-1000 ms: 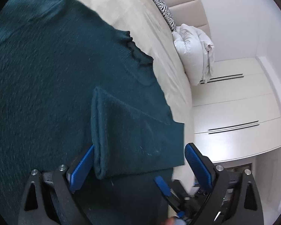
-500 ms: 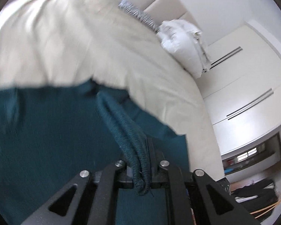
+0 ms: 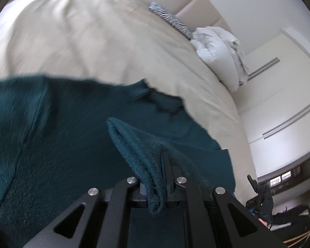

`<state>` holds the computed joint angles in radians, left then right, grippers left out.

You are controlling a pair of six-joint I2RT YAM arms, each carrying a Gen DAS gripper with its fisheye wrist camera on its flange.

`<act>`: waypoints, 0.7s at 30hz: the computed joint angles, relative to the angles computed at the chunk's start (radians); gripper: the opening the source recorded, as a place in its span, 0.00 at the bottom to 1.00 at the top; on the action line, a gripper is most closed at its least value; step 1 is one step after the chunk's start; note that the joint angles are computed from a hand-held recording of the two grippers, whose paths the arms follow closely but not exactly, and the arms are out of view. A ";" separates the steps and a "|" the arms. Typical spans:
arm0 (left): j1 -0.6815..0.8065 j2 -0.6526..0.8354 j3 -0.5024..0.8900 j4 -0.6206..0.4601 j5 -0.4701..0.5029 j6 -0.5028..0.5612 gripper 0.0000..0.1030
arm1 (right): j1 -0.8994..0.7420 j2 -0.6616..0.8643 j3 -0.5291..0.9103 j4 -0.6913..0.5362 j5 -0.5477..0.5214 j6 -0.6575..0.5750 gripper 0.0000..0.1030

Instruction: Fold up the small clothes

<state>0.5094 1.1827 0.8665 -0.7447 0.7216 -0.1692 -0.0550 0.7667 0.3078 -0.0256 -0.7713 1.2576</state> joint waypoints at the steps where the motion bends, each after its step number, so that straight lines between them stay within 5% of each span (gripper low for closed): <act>1: 0.012 0.002 -0.019 0.012 0.004 0.004 0.09 | -0.022 -0.013 -0.020 0.009 -0.010 0.003 0.51; 3: 0.017 0.007 -0.039 0.034 0.009 0.004 0.09 | -0.054 -0.012 -0.055 0.063 -0.044 0.032 0.48; 6: 0.010 0.008 -0.054 0.040 -0.014 0.009 0.10 | -0.079 -0.020 -0.035 -0.016 -0.077 -0.043 0.48; 14: 0.075 0.005 -0.069 -0.004 0.023 0.089 0.14 | -0.266 -0.011 0.191 -0.567 -0.235 -0.469 0.53; 21: 0.097 -0.076 -0.109 -0.023 -0.003 0.078 0.13 | -0.083 0.276 0.425 -0.546 -0.173 -0.584 0.54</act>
